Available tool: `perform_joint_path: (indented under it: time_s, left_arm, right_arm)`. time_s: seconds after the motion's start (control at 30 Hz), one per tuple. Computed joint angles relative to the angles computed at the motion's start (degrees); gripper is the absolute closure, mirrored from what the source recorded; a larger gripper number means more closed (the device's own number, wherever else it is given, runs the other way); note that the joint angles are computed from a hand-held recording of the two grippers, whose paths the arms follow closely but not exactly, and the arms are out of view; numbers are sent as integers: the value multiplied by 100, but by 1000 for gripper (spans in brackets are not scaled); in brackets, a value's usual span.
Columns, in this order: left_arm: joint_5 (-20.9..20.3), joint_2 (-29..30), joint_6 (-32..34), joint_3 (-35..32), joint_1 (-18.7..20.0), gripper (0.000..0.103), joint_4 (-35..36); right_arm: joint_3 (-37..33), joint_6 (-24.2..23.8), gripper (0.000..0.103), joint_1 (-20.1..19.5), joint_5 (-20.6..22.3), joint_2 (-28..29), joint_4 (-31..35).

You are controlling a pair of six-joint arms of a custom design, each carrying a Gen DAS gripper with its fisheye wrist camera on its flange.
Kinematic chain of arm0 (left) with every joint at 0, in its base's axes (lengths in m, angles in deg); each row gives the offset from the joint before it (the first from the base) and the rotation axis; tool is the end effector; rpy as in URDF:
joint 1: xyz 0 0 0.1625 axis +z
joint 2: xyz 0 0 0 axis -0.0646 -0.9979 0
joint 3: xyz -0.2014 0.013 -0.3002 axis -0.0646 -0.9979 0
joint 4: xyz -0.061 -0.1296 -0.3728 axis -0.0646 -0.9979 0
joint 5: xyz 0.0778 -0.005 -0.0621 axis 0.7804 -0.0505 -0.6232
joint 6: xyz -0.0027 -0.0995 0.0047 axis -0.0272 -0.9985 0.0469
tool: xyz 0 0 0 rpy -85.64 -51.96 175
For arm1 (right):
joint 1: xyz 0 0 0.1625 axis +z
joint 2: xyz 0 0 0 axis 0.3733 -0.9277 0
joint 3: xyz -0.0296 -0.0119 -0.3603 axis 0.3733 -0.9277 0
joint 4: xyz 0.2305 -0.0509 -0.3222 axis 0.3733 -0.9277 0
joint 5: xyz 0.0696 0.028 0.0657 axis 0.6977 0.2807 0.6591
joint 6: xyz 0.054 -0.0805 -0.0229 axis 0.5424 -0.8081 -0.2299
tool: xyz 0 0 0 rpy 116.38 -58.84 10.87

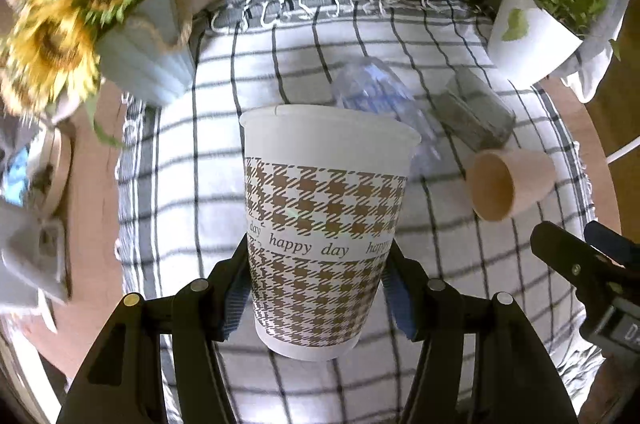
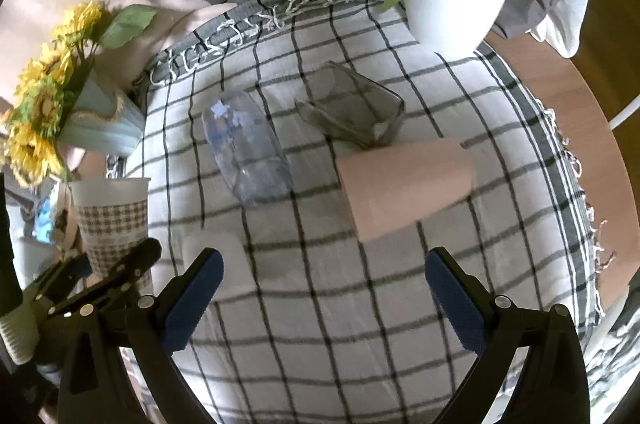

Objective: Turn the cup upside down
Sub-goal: 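Lift the houndstooth cup with the right tool and carry it forward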

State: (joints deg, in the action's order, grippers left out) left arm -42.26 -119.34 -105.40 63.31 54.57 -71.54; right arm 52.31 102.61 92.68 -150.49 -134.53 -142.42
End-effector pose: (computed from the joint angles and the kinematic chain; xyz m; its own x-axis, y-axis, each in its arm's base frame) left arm -0.2093 -0.5787 0.2276 -0.6892 0.1463 -0.7097 0.3199 0.9402 -0.1169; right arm 0.3225 -0.5466 0.1341 -0.8013 0.2451 0.5457 0.0041 0.9144 -0.4047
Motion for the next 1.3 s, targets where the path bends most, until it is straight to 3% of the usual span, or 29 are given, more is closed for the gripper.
perform_joint_path:
  time_s: [0.63,0.9,1.3]
  left_arm:
    - [-1029,-191,-1374,1322,-426,44,-556]
    - [-1459,-101,-1781,1546,-408,44,-936]
    - [-1702,95,-1955,1577,-301,45,-956]
  right_arm:
    - [1719,-200,2,-253,-163,-1386,222]
    - [2102,-218,2,-403,-279,-1724,356]
    - [2327,-237,2,-586,-209,-1887,525]
